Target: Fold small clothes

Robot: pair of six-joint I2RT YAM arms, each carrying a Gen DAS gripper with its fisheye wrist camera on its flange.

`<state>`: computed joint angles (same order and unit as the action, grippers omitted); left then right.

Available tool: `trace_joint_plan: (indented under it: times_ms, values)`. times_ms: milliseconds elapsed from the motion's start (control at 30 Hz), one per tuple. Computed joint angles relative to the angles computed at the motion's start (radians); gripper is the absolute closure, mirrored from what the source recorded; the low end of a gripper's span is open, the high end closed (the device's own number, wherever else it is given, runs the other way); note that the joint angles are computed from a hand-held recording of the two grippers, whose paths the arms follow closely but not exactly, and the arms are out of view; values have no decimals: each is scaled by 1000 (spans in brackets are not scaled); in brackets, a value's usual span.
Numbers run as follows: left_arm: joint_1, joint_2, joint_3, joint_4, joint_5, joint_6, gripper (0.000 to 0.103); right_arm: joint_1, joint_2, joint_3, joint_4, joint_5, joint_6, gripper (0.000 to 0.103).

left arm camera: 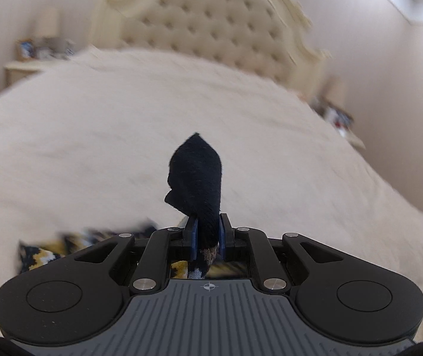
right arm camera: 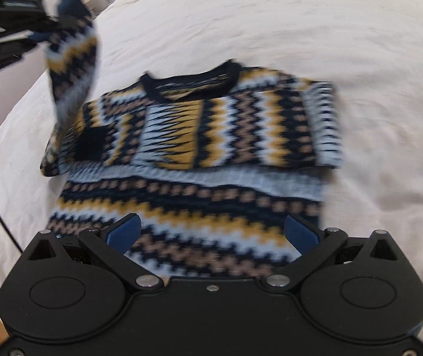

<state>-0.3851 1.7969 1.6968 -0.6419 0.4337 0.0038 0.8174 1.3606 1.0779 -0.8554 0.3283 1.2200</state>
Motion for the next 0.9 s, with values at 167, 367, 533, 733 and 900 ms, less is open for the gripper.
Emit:
trace_joint_plan:
  times_ms: [167,367,533,733,900]
  values:
    - [-50,56,-16,-92,99,27,57,-21,-92,-72,-26,13,15,1]
    - [-16,24,-89,-114,69,146,28,-52,-108,-103,12,1,3,1]
    - [67,44,-86,-131,-74,236,21,-96,-59,-78,77,-8,-51,1]
    - [229,111,-5,-171,-190,331,20,-229,35,-39,209,-68,-160,1]
    - [317,201,103,-207,-248,347,20,-351,155,12,273,-144,-253,1]
